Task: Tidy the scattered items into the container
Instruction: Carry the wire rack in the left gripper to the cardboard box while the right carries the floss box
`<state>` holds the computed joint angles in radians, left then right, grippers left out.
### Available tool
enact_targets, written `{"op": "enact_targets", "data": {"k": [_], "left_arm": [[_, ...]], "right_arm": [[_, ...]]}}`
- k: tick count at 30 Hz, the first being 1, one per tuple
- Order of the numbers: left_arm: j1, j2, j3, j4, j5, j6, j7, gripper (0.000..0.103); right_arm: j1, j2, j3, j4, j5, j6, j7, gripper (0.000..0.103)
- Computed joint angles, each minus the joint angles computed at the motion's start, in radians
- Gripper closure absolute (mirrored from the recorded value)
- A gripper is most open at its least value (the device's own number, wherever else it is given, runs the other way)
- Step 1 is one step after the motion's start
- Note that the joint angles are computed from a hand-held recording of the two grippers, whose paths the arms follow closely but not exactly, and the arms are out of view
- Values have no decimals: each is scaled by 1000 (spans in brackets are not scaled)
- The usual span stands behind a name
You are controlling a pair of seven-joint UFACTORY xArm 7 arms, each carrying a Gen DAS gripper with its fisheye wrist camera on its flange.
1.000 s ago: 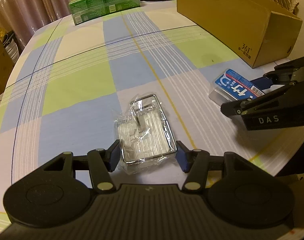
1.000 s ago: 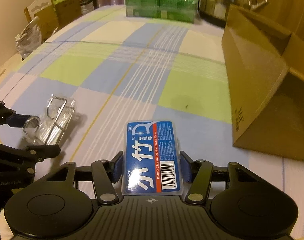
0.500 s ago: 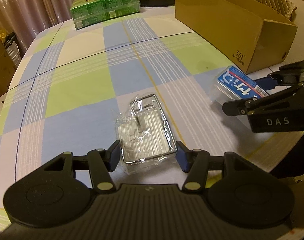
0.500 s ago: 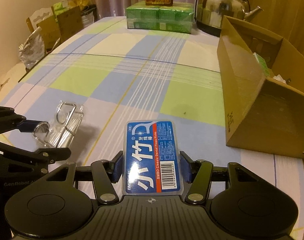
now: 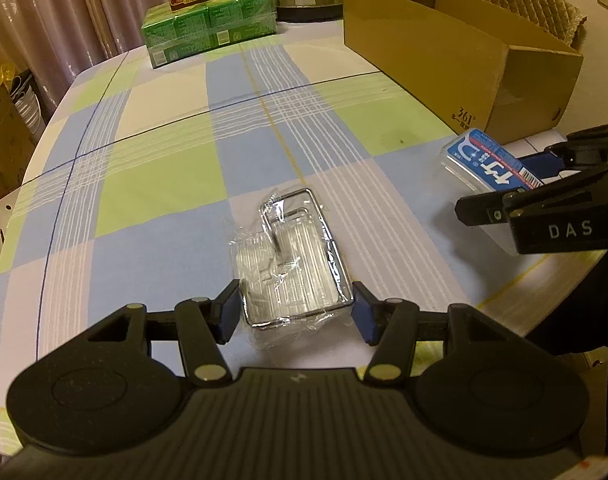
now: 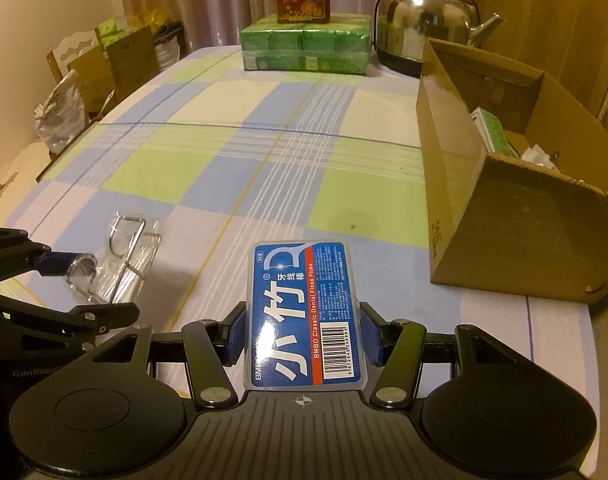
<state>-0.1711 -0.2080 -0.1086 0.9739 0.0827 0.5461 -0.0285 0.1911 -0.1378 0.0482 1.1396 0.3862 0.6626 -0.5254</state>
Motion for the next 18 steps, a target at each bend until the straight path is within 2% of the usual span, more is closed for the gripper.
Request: {"op": "enact_targets", "data": {"k": [10, 18], "left_arm": [[-16, -11, -3, 25, -23, 4, 11, 51], [-66, 113, -11, 210, -128, -21, 66, 51]], "right_arm": [[-9, -44, -20, -6, 18, -7, 5, 50], [-40, -34, -49, 83, 26, -71, 34, 50]]}}
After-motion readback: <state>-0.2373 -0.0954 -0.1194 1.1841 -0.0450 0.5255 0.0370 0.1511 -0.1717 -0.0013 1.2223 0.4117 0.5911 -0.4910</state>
